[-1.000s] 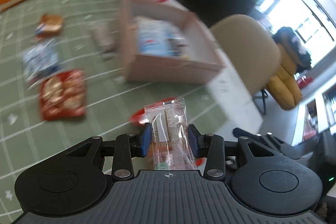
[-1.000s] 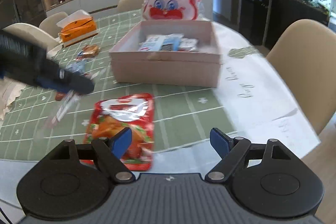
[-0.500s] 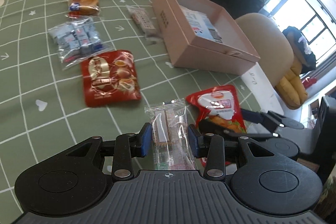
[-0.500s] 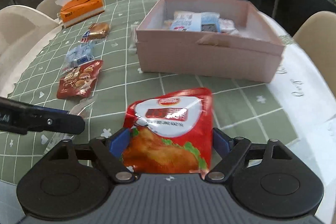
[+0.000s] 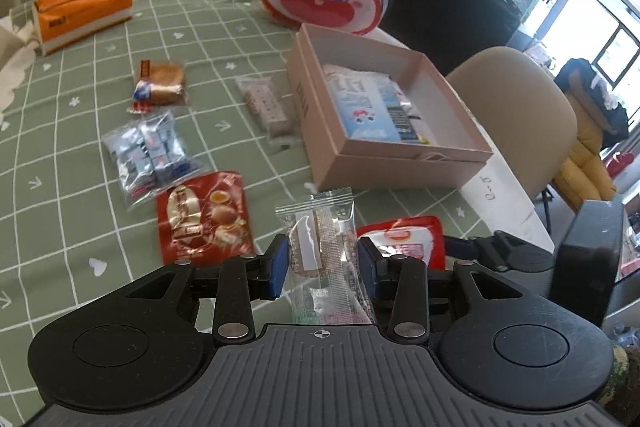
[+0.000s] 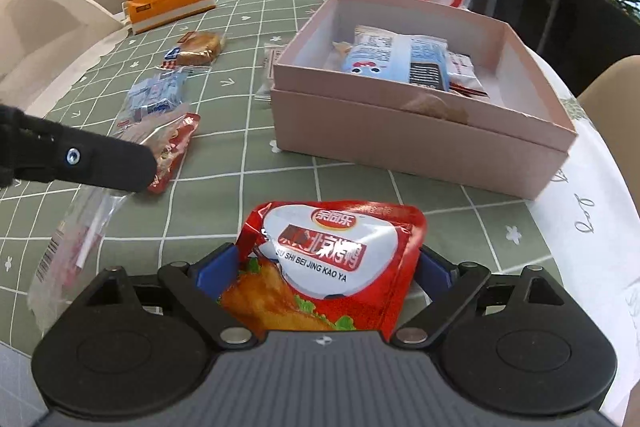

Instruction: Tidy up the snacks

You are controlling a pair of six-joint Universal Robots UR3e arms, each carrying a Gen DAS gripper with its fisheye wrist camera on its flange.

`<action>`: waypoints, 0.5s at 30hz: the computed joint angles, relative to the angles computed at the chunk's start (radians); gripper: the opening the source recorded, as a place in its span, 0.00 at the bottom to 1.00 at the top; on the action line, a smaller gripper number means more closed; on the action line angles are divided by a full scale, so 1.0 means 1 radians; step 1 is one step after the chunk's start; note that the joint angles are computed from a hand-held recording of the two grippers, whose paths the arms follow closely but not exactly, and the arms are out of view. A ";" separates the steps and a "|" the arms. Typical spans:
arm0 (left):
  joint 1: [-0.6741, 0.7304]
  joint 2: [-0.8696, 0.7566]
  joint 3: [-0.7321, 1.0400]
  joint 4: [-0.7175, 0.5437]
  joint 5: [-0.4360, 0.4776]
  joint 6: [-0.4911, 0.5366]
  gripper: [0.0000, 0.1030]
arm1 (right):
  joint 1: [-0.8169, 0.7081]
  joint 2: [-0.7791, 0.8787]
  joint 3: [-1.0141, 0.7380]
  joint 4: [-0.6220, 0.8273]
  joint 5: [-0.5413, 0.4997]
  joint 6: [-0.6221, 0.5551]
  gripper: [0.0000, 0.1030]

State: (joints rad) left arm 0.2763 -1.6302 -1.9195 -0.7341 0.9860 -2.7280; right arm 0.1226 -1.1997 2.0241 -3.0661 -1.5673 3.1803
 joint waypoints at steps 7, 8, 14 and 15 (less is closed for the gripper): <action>0.016 0.044 -0.069 0.014 -0.016 -0.051 0.41 | -0.050 -0.042 0.087 -0.061 0.084 -0.077 0.77; 0.028 0.062 -0.091 0.014 -0.025 -0.051 0.41 | -0.066 -0.068 0.119 -0.075 0.108 -0.095 0.72; 0.061 0.094 -0.154 0.008 -0.044 -0.057 0.41 | -0.209 -0.270 0.205 0.078 0.270 -0.230 0.50; 0.063 0.097 -0.156 -0.004 -0.047 -0.055 0.41 | -0.223 -0.295 0.208 0.103 0.270 -0.245 0.42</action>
State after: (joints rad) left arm 0.3388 -1.5336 -2.0754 -0.7380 0.9387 -2.7826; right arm -0.1002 -1.4943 2.2321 -2.9631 -1.2976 2.9354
